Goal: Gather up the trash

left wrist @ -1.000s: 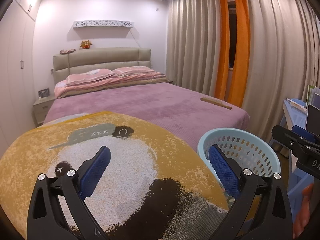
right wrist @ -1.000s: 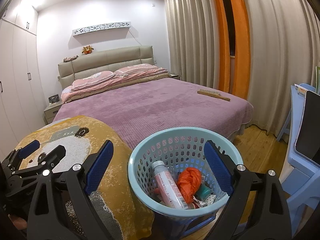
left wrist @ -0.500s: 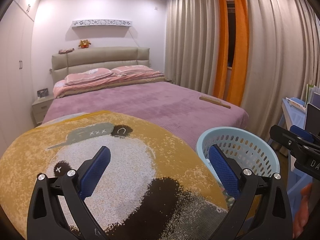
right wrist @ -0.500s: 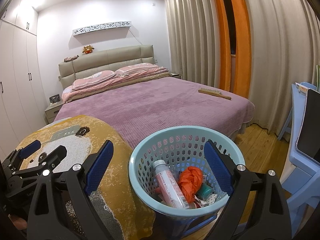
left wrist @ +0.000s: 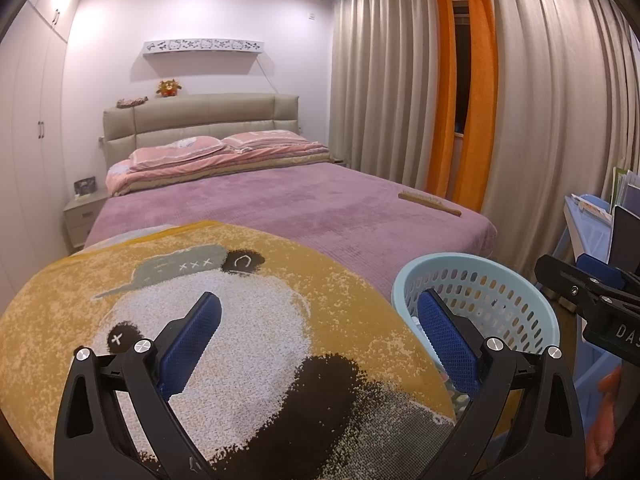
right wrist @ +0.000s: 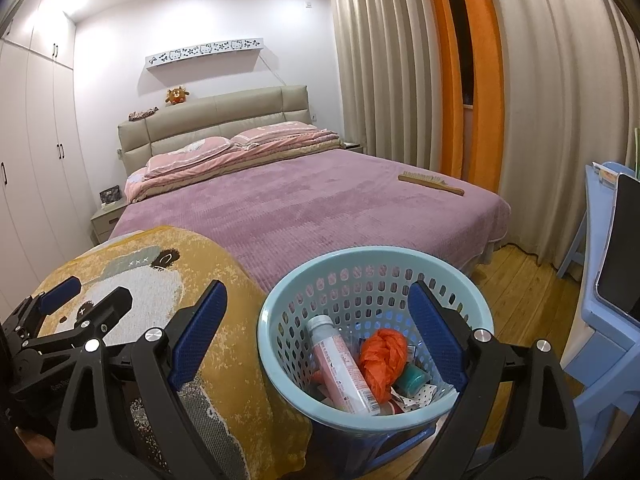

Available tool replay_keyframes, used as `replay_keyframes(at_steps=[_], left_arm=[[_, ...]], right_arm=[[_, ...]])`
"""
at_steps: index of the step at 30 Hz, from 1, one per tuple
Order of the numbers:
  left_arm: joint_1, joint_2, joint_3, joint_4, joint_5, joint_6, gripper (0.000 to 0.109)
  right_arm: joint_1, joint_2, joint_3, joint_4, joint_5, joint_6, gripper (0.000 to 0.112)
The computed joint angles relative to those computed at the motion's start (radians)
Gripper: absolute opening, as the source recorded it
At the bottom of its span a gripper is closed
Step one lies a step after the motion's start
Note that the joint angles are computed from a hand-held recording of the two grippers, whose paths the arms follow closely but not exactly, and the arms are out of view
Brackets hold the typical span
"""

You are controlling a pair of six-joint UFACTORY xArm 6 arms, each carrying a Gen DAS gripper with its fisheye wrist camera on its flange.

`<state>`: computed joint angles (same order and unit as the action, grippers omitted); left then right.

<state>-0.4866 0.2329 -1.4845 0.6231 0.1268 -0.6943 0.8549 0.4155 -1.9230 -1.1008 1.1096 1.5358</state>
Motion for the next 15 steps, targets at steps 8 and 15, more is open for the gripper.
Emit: replay_keyframes(at_steps=[8, 15], left_arm=[[-0.001, -0.001, 0.001, -0.001, 0.0, 0.0, 0.095], [-0.001, 0.0, -0.001, -0.005, 0.002, 0.004, 0.096]], right_arm=[[0.0, 0.001, -0.001, 0.0, 0.0, 0.0, 0.087], [0.0, 0.0, -0.001, 0.001, 0.0, -0.002, 0.087]])
